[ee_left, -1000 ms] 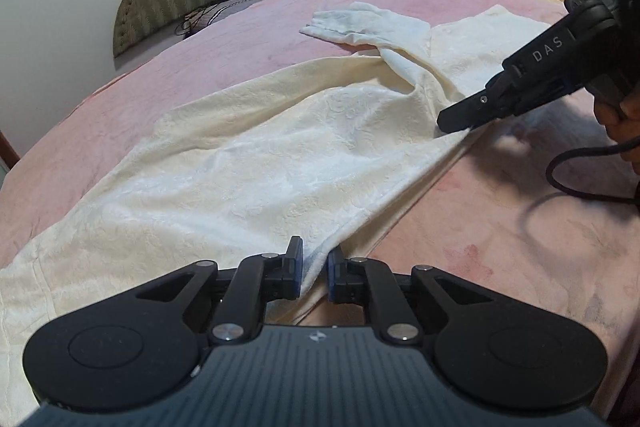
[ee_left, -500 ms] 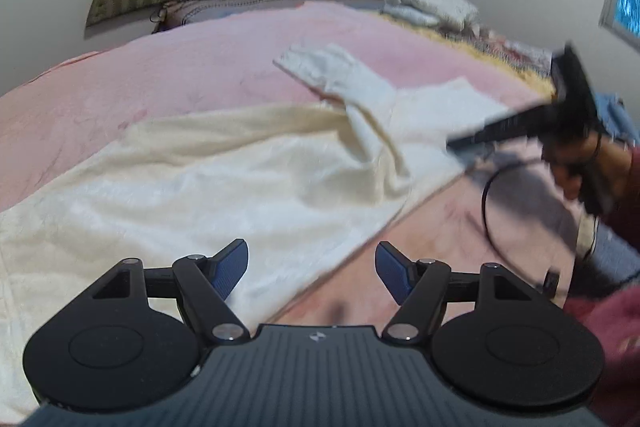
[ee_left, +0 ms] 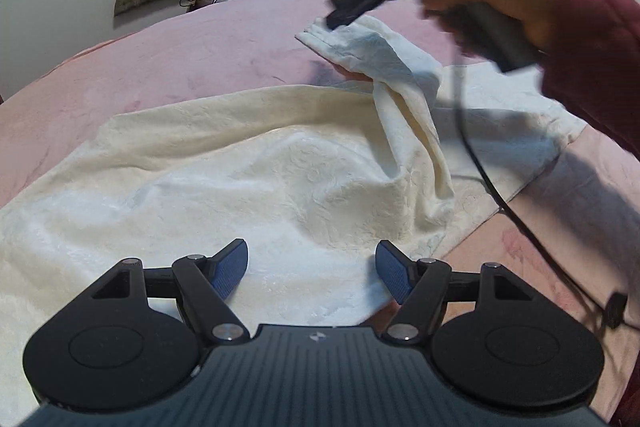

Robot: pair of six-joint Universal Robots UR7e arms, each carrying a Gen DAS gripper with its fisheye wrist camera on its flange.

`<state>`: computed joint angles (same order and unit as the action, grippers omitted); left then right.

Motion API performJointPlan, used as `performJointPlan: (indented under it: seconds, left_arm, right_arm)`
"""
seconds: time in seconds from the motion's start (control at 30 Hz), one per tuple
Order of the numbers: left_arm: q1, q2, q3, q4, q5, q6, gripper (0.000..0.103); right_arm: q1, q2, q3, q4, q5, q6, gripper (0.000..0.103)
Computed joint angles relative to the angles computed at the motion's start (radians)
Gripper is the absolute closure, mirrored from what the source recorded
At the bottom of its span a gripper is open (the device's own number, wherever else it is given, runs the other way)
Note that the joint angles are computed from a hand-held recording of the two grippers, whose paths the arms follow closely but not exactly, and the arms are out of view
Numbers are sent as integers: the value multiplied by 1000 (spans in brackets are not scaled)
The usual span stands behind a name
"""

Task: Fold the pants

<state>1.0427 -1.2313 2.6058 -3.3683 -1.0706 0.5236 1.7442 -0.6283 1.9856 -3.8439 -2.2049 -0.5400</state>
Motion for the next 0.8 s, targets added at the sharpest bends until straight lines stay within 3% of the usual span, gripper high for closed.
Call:
performJointPlan:
  seconds: [0.07,0.13,0.23,0.3,0.37,0.4,0.43,0.5,0.53,0.67,0.8]
  left_arm:
    - [11,-2,-8,13,-13,-8,29]
    - [23,-5,-15,24,-29,-12,28]
    - [36,2,-21,18,-44,-7,26]
    - [36,6,-19,7,-45,-4,26]
    - [32,6,-13,-3,-44,-2,26]
    - [32,3,-12,-2,-45,-1,26]
    - [32,-1,-12,2,-46,-2,26]
    - [32,-13,-14,20,-49,-11,26]
    - [32,-24,-16,36,-55,-19,26]
    - [24,-57,-21,95,-88,-51,26]
    - [-9,-53,-15,99,-87,-46,26]
  right_arm:
    - [-11,40,-111,115,-58,-6,70]
    - [-13,92,-202,160,-133,-28,45]
    - [-18,148,-276,167,-190,-113,40]
    - [-33,155,-284,159,-182,-127,40]
    - [-59,119,-251,177,-119,-66,41]
    - [-73,97,-233,196,-84,-19,47]
    - [-84,83,-216,187,-61,6,72]
    - [-99,74,-186,105,-37,-12,92]
    - [-108,65,-160,56,-7,-9,93]
    - [-173,-23,-9,-113,184,168,94]
    - [-283,-140,233,-361,428,410,94]
